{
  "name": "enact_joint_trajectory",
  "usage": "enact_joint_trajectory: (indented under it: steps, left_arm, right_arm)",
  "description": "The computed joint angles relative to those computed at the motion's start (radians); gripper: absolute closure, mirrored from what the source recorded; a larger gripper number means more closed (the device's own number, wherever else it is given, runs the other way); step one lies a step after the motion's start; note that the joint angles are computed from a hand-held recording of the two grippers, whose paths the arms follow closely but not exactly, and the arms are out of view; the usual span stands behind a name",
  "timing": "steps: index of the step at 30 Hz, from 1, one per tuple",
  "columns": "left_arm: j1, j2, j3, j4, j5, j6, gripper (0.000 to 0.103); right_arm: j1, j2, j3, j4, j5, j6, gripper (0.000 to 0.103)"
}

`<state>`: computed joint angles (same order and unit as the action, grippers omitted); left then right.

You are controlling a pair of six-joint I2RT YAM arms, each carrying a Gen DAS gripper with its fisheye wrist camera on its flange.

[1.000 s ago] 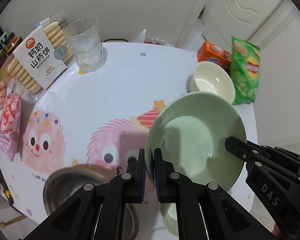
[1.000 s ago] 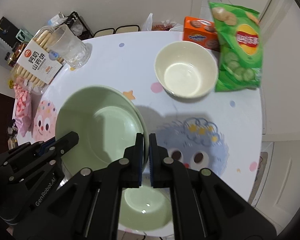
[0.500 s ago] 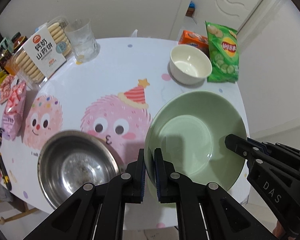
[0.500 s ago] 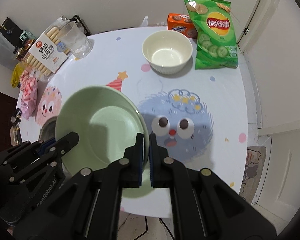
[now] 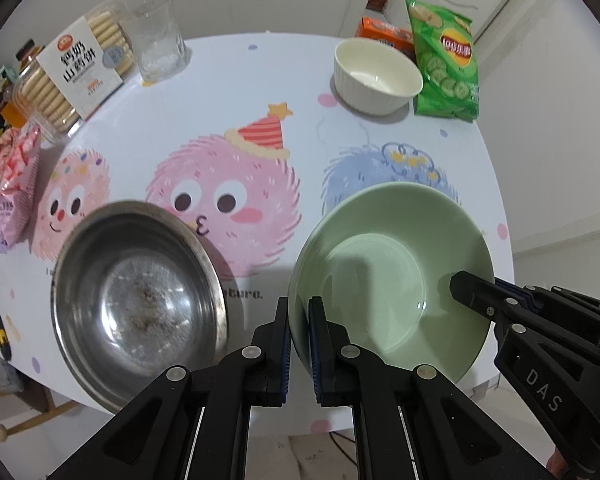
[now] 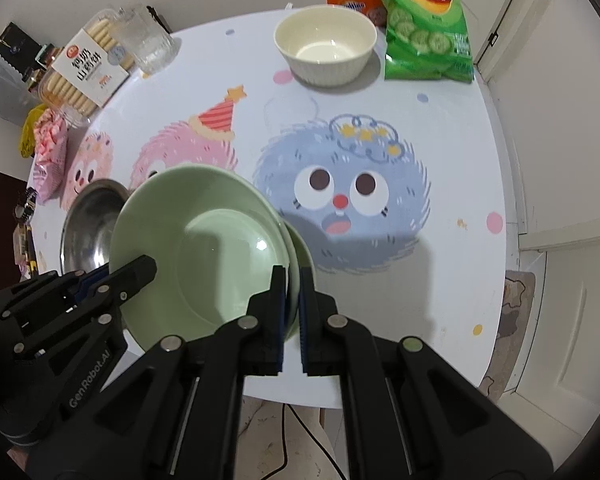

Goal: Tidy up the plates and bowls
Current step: 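Lower the stacked green bowls beside the steel bowls and open both tools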

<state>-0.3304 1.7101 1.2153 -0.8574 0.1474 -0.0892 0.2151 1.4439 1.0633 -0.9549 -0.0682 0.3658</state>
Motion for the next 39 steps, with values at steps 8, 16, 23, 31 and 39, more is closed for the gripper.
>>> enact_joint_trajectory:
  steps: [8, 16, 23, 31, 39]
  left_arm:
    - [-0.021, 0.010, -0.031, 0.028, -0.030, 0.000, 0.095]
    - [-0.035, 0.023, -0.046, 0.048, -0.058, 0.007, 0.094]
    - [-0.037, 0.034, -0.049, 0.057, -0.065, 0.016, 0.094]
    - [-0.044, 0.045, -0.051, 0.071, -0.078, 0.027, 0.093]
    - [-0.046, 0.063, -0.051, 0.082, -0.086, 0.034, 0.092]
  right_arm:
    - [0.001, 0.005, -0.043, 0.027, -0.003, 0.000, 0.095]
    - [0.012, 0.014, -0.063, 0.046, 0.005, 0.000, 0.095]
    - [0.022, 0.026, -0.059, 0.049, 0.018, 0.000, 0.095]
    - [0.031, 0.038, -0.057, 0.046, 0.029, 0.006, 0.095]
    - [0.035, 0.046, -0.058, 0.047, 0.031, 0.016, 0.095]
